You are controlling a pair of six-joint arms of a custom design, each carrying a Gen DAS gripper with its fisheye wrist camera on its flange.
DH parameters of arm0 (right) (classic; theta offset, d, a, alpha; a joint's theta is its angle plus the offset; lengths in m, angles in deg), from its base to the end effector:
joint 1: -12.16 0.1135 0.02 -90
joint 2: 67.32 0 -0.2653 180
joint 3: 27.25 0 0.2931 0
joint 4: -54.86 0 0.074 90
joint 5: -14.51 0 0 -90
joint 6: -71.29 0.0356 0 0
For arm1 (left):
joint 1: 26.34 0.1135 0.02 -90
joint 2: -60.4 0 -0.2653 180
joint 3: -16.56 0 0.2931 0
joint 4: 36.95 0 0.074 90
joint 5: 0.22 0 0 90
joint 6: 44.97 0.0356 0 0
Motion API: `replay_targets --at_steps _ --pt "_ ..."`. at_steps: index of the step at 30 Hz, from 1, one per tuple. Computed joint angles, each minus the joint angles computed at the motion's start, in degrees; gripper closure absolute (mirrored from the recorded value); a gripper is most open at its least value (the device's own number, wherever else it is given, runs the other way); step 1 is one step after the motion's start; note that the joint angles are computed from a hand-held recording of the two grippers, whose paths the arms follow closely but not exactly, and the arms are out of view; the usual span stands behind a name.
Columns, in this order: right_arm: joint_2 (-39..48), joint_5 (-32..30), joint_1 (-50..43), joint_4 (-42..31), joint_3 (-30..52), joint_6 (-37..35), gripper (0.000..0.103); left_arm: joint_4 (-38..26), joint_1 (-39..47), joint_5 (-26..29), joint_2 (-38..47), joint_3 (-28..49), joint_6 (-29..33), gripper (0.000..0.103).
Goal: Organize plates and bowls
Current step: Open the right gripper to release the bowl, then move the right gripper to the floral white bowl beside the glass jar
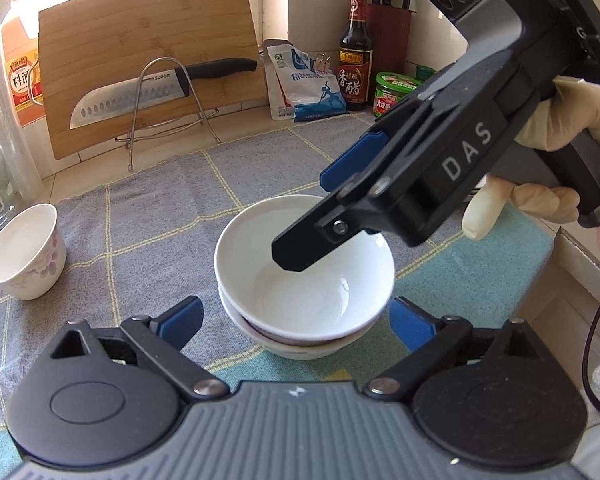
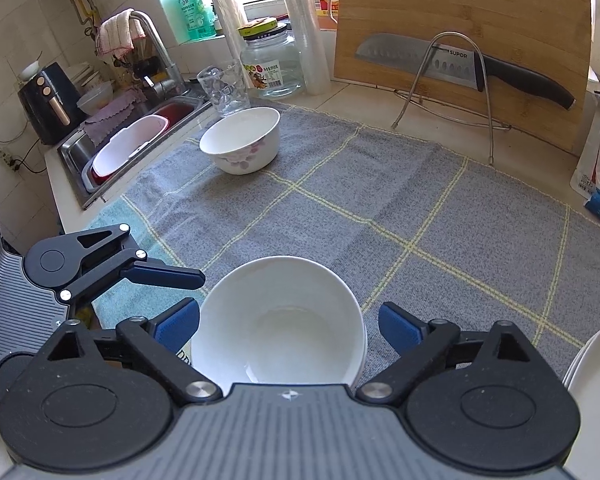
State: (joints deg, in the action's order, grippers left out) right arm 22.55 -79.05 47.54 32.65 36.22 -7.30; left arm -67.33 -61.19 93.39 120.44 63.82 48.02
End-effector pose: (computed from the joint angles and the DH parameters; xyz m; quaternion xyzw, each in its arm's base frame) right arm 0.2876 0.2070 0.1663 -0.2049 0.9124 0.1669 0.3126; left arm 0.2065 -0.1466 0.2036 0.3092 0.8635 -0.1368 0.3741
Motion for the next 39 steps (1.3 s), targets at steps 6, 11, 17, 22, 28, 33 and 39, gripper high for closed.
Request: replay_targets --at_steps 6,11,17,22,28,33,39 --pt "0.6 2.8 2.1 -0.8 1.9 -1.1 0.0 -1.5 1.4 -0.6 -4.4 -1.6 -0.1 0.004" --pt "2.6 5.2 4.1 -1.3 5.1 -2.1 0.0 -1.4 4.6 -1.0 -7.3 -3.5 -0.7 0.004" --pt "7.2 7.5 6.9 -2.9 11.4 -2.8 0.0 0.0 12.5 -0.7 -9.4 -5.8 0.7 0.004" --pt "12.5 7.8 8.7 -5.1 18.5 -2.8 0.0 3.9 19.8 -0.3 -8.3 -6.9 3.0 0.004" --pt "20.1 8.4 9.9 -9.5 29.7 -3.2 0.0 11.3 26.5 1.3 -1.6 -6.3 4.4 0.004" --pt "27.0 8.2 9.2 -13.2 40.2 -2.9 0.0 18.0 29.9 2.6 5.8 -4.6 6.3 0.004" --pt "37.2 6.9 7.3 -18.9 55.3 -4.0 0.0 25.8 31.8 4.5 14.6 -1.8 6.4 0.004"
